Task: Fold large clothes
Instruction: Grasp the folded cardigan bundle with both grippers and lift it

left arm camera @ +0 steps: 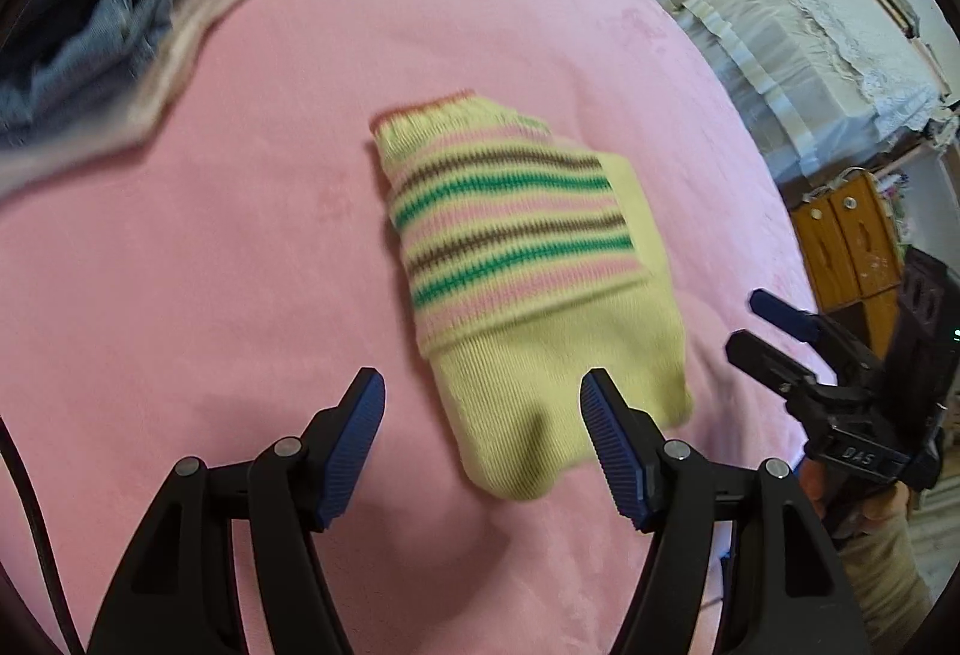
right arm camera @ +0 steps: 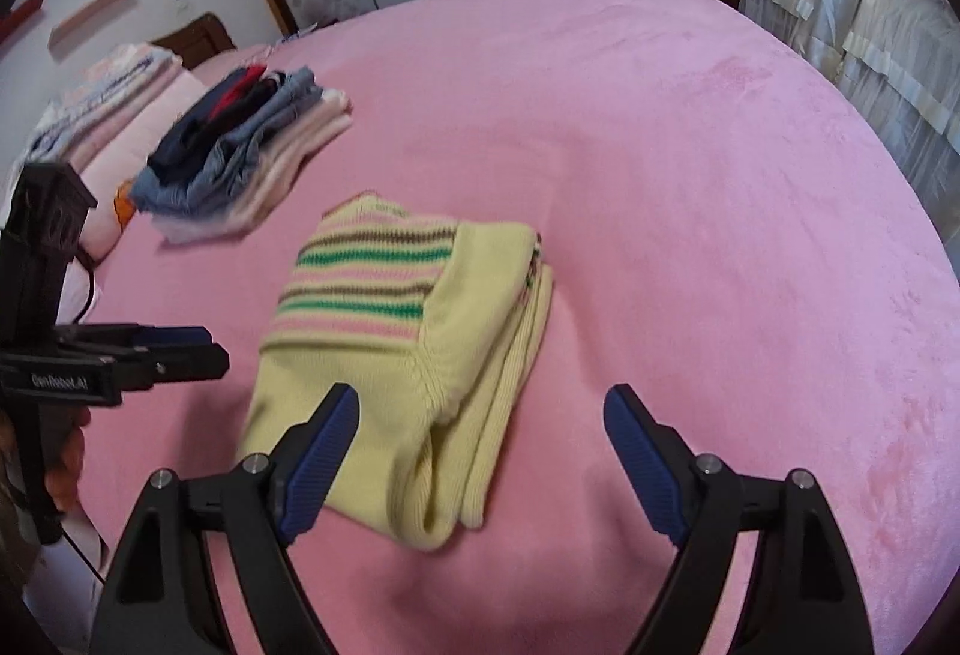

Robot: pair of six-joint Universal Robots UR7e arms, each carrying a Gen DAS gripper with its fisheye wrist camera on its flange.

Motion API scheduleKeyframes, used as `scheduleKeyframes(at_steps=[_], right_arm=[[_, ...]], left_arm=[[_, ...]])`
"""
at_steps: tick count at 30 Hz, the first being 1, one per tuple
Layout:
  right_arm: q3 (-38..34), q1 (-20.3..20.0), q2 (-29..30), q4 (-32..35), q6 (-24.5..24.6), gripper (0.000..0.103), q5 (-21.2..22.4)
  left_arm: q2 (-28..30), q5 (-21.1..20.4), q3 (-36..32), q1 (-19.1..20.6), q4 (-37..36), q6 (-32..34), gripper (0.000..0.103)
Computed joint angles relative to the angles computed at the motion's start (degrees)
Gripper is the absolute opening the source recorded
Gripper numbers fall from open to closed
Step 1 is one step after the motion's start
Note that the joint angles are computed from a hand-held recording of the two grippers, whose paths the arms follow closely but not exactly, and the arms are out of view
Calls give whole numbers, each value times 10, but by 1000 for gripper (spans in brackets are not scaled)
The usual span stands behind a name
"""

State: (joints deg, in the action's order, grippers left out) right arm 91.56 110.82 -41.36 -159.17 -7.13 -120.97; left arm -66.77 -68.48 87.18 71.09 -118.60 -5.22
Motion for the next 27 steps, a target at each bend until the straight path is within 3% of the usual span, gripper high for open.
scheduleKeyframes(at_steps=[8,16,22,24,25,27], right_arm=[[21,-47,-10,27,65,84,110],[1,-97,14,26,93,84,230],[-25,-122,37,34,97,83,292],[-28,-126,39,33,88,78,306],[-29,-128,40,35,86,71,315],[-23,-130,39,26,84,63,324]], left_arm=[[31,-156,-9,63,-7,4,67],[63,-253,-13,110,-64,3,68],[88,-292,-23,132,-91,0,68],[90,-292,-20,133,-102,4,68],[89,-287,-15,132,-108,7,68],[83,-256,-5,122,-120,8,60]])
